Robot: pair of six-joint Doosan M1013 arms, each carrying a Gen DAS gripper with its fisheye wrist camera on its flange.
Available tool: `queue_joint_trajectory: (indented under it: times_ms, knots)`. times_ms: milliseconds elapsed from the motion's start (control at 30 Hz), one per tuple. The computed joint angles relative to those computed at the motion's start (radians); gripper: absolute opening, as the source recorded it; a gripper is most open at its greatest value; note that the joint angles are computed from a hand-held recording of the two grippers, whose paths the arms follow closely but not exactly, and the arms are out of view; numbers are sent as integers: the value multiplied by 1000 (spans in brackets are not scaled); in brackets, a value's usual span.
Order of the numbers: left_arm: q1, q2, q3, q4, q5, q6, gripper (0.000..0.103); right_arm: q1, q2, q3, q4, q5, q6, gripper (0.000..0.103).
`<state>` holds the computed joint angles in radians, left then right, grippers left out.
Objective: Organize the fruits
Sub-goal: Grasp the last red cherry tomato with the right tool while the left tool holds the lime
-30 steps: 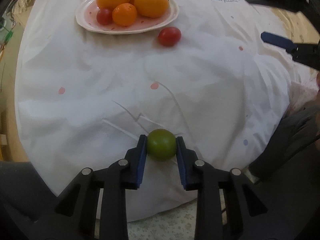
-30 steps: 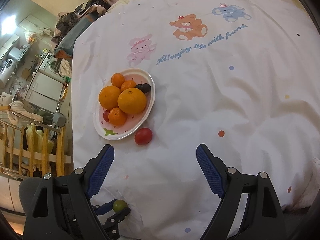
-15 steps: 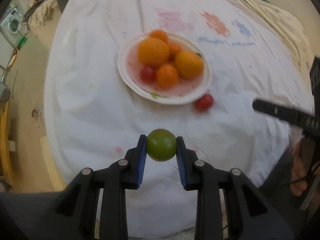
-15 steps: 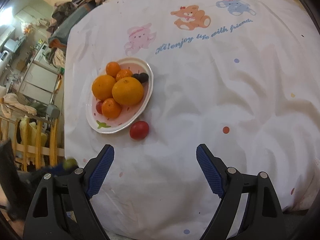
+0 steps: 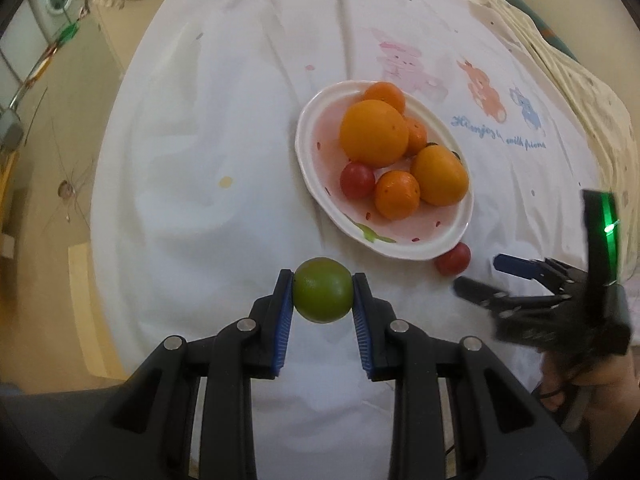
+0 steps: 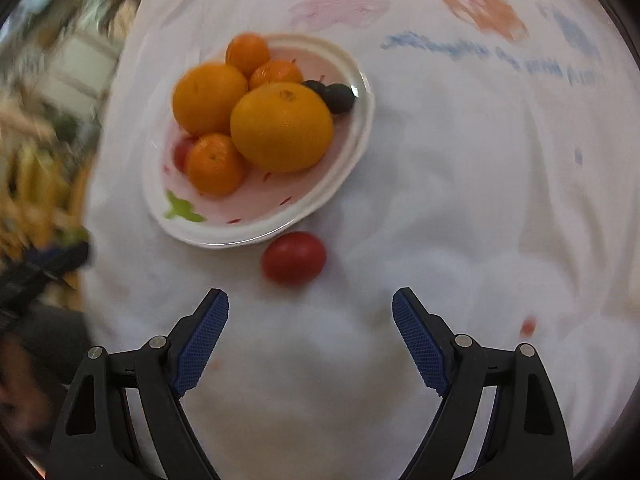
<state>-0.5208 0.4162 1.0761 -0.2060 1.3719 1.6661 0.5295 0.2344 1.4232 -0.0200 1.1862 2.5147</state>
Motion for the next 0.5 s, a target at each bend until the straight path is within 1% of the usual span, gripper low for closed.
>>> queue_joint_trajectory:
  times_ms: [133,200,300,333,367,433,500]
  knots:
    - [3,4,-4,1,3,-6,25,9,33,-33,-60,47,-49,86]
    - [5,5,-4,1,-3,-14,25,14,41,-42,-89,54,-63,83]
    - [3,3,-4,11,-21,-21,25,21,45,-47,-114,57,-74,71]
    - [4,4,-4,8,-22,-23,25,22,44,-46,-115,52,-79,65]
    - [4,4,-5,5,-22,-24,25,22,42,-43,-109,42,-83,56]
    - [3,4,-4,6,-22,-21,25,11,36,-40,-65,11,-110,41]
    - [1,3,-1,10,-24,-17,25,16,37,-47,-72,18,-121,41]
